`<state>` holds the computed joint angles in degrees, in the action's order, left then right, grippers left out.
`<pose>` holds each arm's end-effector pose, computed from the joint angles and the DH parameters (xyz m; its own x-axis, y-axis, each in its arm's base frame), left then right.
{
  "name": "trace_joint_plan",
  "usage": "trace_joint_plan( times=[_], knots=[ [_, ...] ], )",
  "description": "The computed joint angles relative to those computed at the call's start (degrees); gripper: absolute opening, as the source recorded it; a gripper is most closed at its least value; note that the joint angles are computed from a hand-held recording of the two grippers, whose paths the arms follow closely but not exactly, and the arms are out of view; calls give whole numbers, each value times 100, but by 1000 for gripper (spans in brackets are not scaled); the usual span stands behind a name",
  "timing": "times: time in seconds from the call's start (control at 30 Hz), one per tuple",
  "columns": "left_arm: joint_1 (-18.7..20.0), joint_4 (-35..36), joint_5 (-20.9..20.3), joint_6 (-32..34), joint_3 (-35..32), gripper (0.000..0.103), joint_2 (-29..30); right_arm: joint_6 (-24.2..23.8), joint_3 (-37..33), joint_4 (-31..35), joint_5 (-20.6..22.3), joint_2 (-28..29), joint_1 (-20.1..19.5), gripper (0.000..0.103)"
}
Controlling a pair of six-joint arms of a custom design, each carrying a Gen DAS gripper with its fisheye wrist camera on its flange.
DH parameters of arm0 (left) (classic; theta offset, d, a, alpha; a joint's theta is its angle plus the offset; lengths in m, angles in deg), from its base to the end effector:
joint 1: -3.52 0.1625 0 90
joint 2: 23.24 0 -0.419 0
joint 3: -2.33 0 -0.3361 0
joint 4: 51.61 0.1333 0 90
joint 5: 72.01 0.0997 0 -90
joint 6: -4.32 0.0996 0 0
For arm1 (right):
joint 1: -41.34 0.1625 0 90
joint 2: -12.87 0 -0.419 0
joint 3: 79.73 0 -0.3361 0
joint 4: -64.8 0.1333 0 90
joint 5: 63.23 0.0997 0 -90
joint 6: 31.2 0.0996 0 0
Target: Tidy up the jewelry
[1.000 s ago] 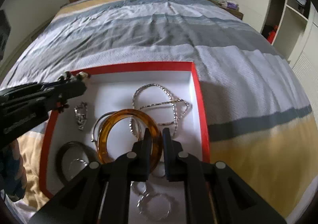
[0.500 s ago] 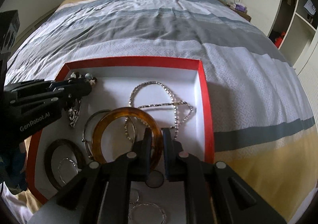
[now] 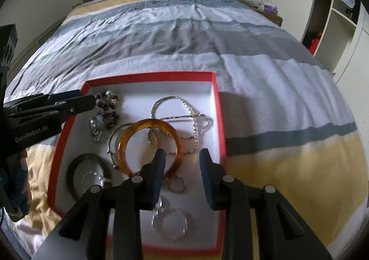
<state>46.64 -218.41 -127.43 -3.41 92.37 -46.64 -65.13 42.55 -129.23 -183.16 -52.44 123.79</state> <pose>-0.3304 -0.5695 -0.0428 -0.7267 0.4372 -0.5299 0.6264 0.7383 -0.2499 0.0186 -0.4961 0.2756 -0.7230 0.0180 0.6906 -0.3785 0.8260 -0.4177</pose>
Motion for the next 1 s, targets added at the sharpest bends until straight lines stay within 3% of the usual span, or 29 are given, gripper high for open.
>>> trace_joint_plan(
  times=[0.27, 0.3, 0.37, 0.67, 1.0],
  knots=[
    [-445, -388, 429, -569, 1281, 67, -910, 408, 647, -165, -163, -683, 334, 30],
    [-513, -431, 497, -678, 1466, 69, -1044, 464, 741, -209, -156, -743, 382, 32],
    [-657, -408, 690, -939, 1817, 80, -1314, 609, 978, -317, -116, -860, 490, 47],
    [-1461, 51, 1692, -2001, 3305, 90, -2490, 1222, 1834, -937, -292, -871, 1368, 61],
    [-2188, 1027, 2267, -3320, 4524, 102, -3782, 1710, 2249, -1483, -813, -560, 2463, 68]
  ],
)
